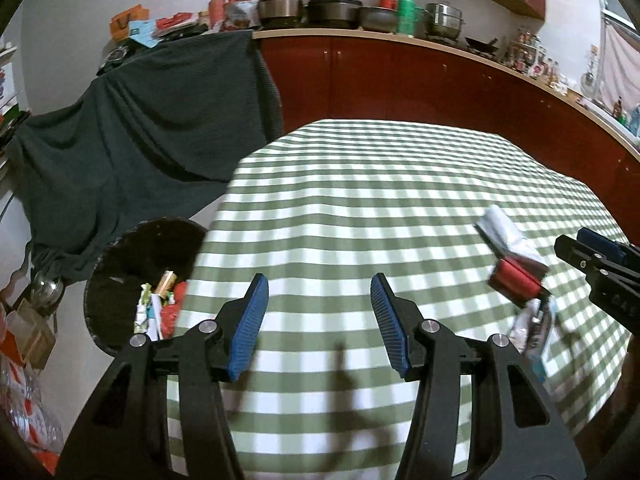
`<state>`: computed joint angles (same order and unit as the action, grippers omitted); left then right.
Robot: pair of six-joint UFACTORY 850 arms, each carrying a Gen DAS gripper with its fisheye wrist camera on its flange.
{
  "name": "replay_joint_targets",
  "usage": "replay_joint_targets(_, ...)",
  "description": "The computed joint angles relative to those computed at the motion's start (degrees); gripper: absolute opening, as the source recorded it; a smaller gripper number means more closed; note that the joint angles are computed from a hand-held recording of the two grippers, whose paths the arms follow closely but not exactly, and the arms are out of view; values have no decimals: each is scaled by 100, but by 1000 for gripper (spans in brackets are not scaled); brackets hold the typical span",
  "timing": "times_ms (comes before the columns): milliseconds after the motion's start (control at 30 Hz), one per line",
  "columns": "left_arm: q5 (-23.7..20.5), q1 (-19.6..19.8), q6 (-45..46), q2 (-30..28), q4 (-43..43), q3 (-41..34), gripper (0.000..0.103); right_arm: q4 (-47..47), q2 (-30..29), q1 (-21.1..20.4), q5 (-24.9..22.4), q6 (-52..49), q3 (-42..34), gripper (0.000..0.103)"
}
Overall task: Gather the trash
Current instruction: 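Move both open tools back over the remaining table items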
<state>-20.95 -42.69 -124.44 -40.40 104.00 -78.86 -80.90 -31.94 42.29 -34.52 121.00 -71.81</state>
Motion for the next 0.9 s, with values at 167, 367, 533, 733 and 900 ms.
replay_joint_targets(167, 132, -166, 176, -61, -80, -95, 52, -126, 216, -4, -95, 392, 397, 45)
replay_joint_targets(367, 223, -350, 427, -136, -139, -193, 52, -210, 436, -26, -129, 865, 849, 45)
replay_joint_targets(533, 234, -458, 539, -176, -195, -220, 52, -263, 498, 4, -113, 1128, 1038, 45)
replay_joint_targets(733, 143, -458, 496, -132, -203, -116, 52, -352, 443, 121, 31, 1200, 1010, 45)
replay_joint_targets(900, 37, -342, 321, 1, -109, 108, 52, -370, 237, 252, 143, 995, 690, 45)
